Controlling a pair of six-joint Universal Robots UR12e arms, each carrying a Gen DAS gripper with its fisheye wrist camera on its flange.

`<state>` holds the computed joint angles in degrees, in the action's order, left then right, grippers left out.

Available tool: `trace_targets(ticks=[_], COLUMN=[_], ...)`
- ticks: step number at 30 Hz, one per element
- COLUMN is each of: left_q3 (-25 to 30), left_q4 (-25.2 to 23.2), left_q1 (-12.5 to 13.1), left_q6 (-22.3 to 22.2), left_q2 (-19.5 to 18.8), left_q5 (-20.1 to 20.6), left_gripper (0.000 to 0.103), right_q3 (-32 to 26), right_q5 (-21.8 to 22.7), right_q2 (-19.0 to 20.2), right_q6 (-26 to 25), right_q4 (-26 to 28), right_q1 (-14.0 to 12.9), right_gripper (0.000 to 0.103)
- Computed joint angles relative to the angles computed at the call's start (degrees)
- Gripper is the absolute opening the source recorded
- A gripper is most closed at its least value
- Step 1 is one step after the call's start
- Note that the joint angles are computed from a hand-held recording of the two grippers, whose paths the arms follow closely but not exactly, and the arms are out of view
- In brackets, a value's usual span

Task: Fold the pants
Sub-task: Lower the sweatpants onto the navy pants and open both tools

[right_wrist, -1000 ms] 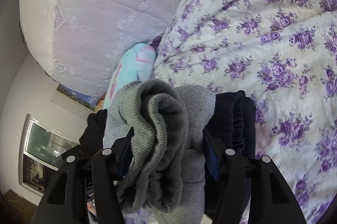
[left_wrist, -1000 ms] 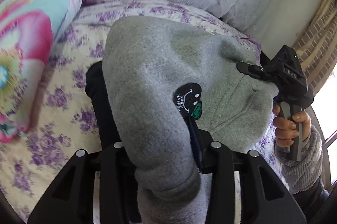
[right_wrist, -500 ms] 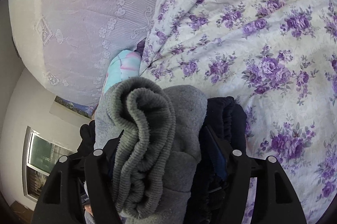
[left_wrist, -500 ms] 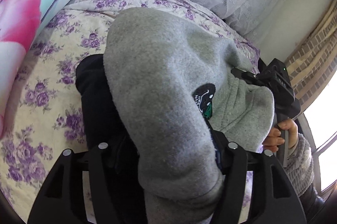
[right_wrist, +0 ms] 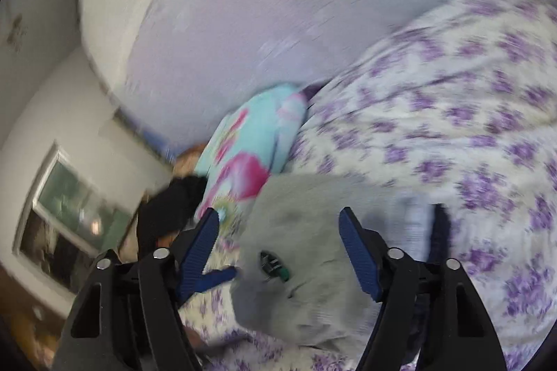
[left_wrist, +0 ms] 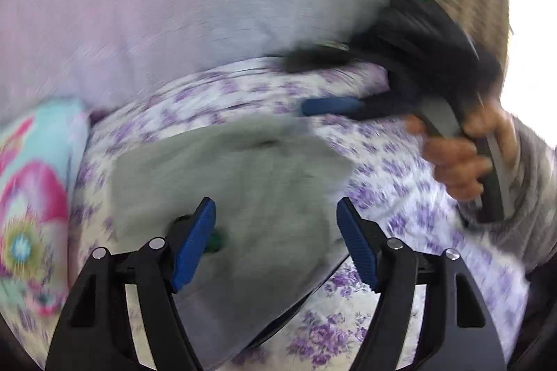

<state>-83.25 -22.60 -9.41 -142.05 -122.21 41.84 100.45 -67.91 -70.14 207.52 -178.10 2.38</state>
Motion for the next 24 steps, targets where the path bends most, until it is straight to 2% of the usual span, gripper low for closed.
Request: trace_targets(ticks=[2, 3, 4, 5, 6, 7, 8, 11, 13, 14, 16, 17, 18, 20, 21, 22, 24], left_q3=[-1.2, -1.0, -0.3, 0.0, -0.3, -1.4, -2.6, -3.8, -3.6, -3.7, -3.9, -4.2, -4.6, -5.6, -5.5, -5.4, -4.8], left_q4=[-0.2, -3.0, -5.3, -5.3, -2.8, 0.9, 5.0, 11.8, 13.6, 13.4, 10.8, 8.6, 8.7, 13.5, 14.1, 14.5, 16.8], left_q1=[-1.3, -2.1, -2.7, -3.2, -3.6, -3.8, -4.3, -5.4, -5.7, -5.5, -4.3, -3.1, -2.4, -0.7, -0.2, 0.4, 1.2], left_q6=[5.4, 7.6, 7.9, 7.3, 7.3, 7.4, 7.1, 4.3, 3.8, 3.2, 2.3, 2.1, 1.8, -0.2, -0.8, -1.6, -5.4], left_q2=[0.1, -0.2, -0.9, -1.7, -2.4, -2.7, -2.8, -3.6, -4.1, -3.8, -2.7, -1.7, -1.1, 0.0, 0.2, 0.4, 0.2], left_q5=[1.1, 2.4, 4.2, 6.1, 7.6, 8.5, 10.2, 13.0, 13.5, 12.8, 8.7, 5.2, 3.3, 2.5, 2.6, 2.4, 3.7], left_gripper=[0.071, 0.071, 0.071, 0.07, 0.07, 0.07, 0.07, 0.072, 0.075, 0.075, 0.075, 0.075, 0.075, 0.077, 0.079, 0.08, 0.083], right_q3=[-2.5, -3.7, -4.3, -4.8, -5.1, -5.3, -4.9, -4.2, -4.0, -3.8, -2.7, -2.2, -1.6, -0.6, 0.1, 0.6, 2.0], right_q5=[1.0, 1.2, 0.3, -1.2, -2.6, -3.9, -2.9, -0.1, 0.2, 0.3, 0.6, 0.3, -0.3, -2.1, -3.9, -5.6, -9.1], right_q2=[1.1, 1.8, 2.3, 3.0, 3.3, 4.0, 4.6, 5.4, 5.5, 5.3, 4.0, 3.3, 2.4, 0.7, -0.3, -1.1, -2.2], right_q6=[-2.2, -1.8, -1.2, -0.8, -0.6, -0.4, 0.6, 1.5, 2.2, 2.4, 0.1, -1.3, -2.6, -4.4, -5.6, -6.5, -7.4], right_q4=[6.6, 9.4, 11.6, 13.9, 15.6, 16.5, 15.1, 13.0, 12.5, 12.2, 10.3, 9.3, 8.9, 8.5, 8.4, 8.1, 6.5], right_q1=[0.3, 0.1, 0.0, -0.1, -0.1, -0.4, -0.9, -2.0, -2.2, -2.2, -1.7, -1.3, -0.9, -0.1, 0.5, 1.0, 1.9], right_gripper=[0.049, 0.038, 0.026, 0.02, 0.0, 0.0, 0.0, 0.0, 0.0, 0.0, 0.0, 0.0, 0.003, 0.006, 0.013, 0.024, 0.04])
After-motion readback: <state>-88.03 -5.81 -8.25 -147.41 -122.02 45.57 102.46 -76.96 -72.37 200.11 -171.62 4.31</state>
